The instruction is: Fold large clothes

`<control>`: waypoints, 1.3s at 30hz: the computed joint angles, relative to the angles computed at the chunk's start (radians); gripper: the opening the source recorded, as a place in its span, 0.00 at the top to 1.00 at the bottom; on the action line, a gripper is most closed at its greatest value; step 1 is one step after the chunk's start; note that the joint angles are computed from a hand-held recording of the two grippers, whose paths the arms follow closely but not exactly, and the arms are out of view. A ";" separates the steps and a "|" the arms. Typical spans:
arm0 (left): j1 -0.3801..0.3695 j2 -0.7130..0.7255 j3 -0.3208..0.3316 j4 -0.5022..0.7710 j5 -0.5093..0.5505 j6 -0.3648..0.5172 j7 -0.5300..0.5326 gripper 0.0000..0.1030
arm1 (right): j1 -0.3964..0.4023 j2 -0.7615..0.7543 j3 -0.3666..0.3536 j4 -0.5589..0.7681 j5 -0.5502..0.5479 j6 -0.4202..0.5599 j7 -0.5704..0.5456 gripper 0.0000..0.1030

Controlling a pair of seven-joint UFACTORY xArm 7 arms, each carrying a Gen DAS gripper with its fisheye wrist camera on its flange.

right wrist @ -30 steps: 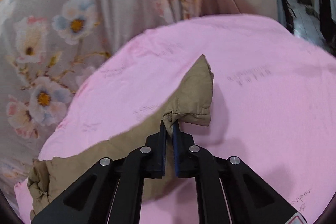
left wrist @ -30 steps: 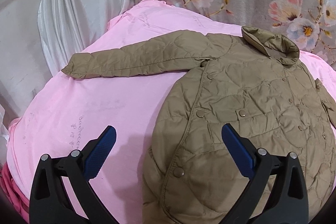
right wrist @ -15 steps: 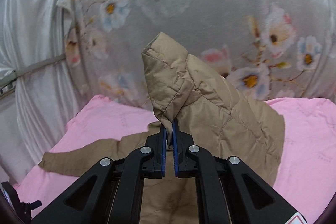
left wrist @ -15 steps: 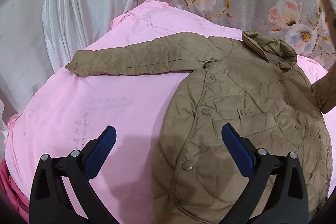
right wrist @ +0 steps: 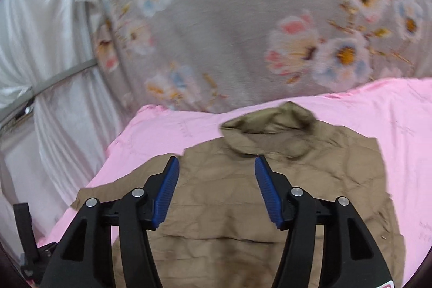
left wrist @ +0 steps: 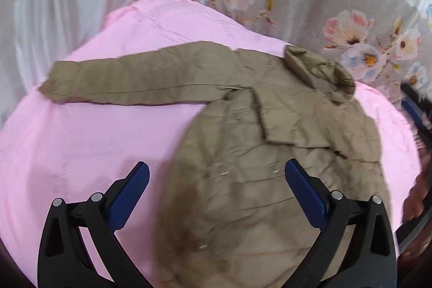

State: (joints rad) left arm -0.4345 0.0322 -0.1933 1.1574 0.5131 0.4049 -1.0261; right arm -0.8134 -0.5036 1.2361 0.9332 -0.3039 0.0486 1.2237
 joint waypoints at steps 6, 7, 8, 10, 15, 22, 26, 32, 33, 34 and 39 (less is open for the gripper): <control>-0.010 0.262 -0.029 0.263 -0.303 0.032 0.233 0.05 | 0.287 -0.055 -0.339 -0.322 0.082 -0.013 0.108 0.41; -0.017 0.304 -0.026 0.306 -0.332 0.045 0.246 0.05 | 0.312 -0.044 -0.375 -0.359 0.085 -0.026 0.121 0.41; -0.032 0.331 -0.013 0.336 -0.343 0.063 0.244 0.05 | 0.332 -0.023 -0.409 -0.393 0.087 -0.033 0.133 0.41; -0.042 0.386 -0.012 0.385 -0.402 0.057 0.266 0.05 | 0.357 0.034 -0.468 -0.442 0.084 -0.085 0.148 0.41; -0.100 0.469 0.043 0.504 -0.437 0.110 0.259 0.51 | 0.257 0.201 -0.437 -0.499 0.172 -0.339 0.146 0.41; -0.211 0.480 0.184 0.612 -0.203 0.184 0.152 0.98 | 0.038 0.188 -0.207 -0.420 0.343 -0.347 -0.037 0.97; -0.241 0.470 0.225 0.594 -0.049 0.166 0.079 0.99 | 0.033 -0.017 -0.154 -0.430 0.394 -0.263 -0.077 0.97; -0.237 0.533 0.228 0.560 0.041 0.196 0.042 1.00 | -0.057 0.118 -0.071 -0.400 0.301 -0.097 -0.021 0.98; -0.231 0.514 0.231 0.525 0.047 0.160 0.022 1.00 | -0.052 0.127 -0.079 -0.406 0.292 -0.099 -0.009 0.98; -0.225 0.507 0.225 0.512 0.045 0.152 0.024 1.00 | -0.056 0.133 -0.079 -0.398 0.278 -0.085 -0.003 0.98; -0.271 0.470 0.236 0.467 0.139 0.216 -0.007 1.00 | -0.039 0.102 -0.067 -0.341 0.192 0.085 0.021 0.98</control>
State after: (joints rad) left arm -0.7059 0.5024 0.0431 1.6244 0.6526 0.6210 -1.0331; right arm -0.8519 -0.4017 1.1686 0.5924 -0.1119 0.1337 1.2449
